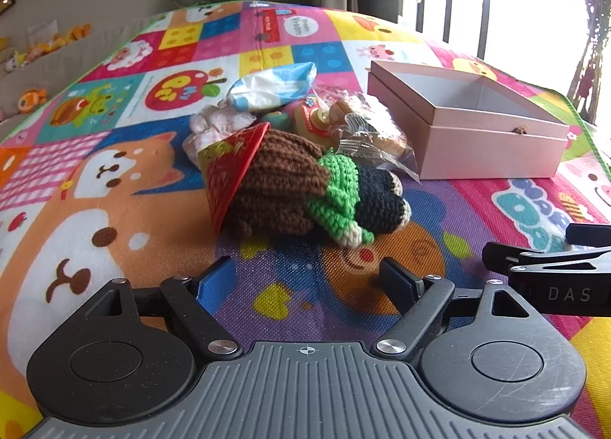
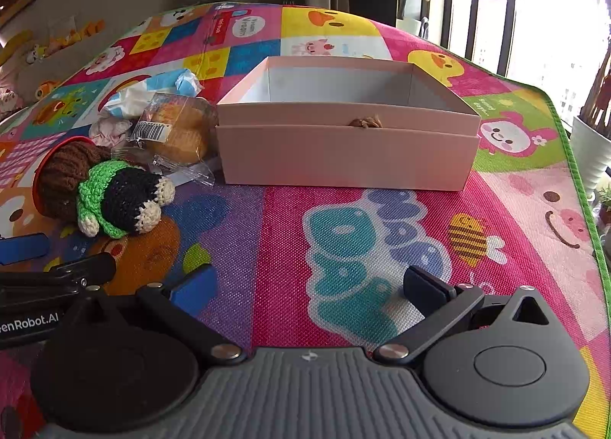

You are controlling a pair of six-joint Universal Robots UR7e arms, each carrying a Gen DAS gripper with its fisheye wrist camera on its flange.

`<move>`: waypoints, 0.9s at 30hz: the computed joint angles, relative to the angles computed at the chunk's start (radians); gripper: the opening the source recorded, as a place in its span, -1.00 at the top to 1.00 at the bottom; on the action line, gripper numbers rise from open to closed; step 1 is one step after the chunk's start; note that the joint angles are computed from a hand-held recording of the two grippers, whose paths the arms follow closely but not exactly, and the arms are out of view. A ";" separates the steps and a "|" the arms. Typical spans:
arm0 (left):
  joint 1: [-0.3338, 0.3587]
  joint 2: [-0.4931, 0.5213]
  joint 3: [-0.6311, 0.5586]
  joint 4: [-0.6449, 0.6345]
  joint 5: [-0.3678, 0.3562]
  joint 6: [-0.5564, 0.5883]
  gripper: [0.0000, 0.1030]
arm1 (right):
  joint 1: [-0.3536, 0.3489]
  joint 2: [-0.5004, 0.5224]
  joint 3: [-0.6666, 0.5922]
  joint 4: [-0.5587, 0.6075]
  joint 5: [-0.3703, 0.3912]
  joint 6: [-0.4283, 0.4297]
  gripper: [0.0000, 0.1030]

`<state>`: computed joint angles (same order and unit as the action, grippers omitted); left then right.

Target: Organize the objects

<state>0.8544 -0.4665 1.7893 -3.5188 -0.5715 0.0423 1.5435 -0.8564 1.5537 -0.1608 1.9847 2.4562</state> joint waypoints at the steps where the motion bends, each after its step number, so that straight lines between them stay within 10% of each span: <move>1: 0.012 -0.003 -0.011 0.003 -0.012 0.015 -0.69 | 0.004 0.007 -0.005 -0.008 0.007 0.003 -1.00; 27: 0.084 0.024 -0.112 0.006 -0.049 0.117 -0.71 | 0.007 0.098 -0.175 0.100 0.003 0.016 -1.00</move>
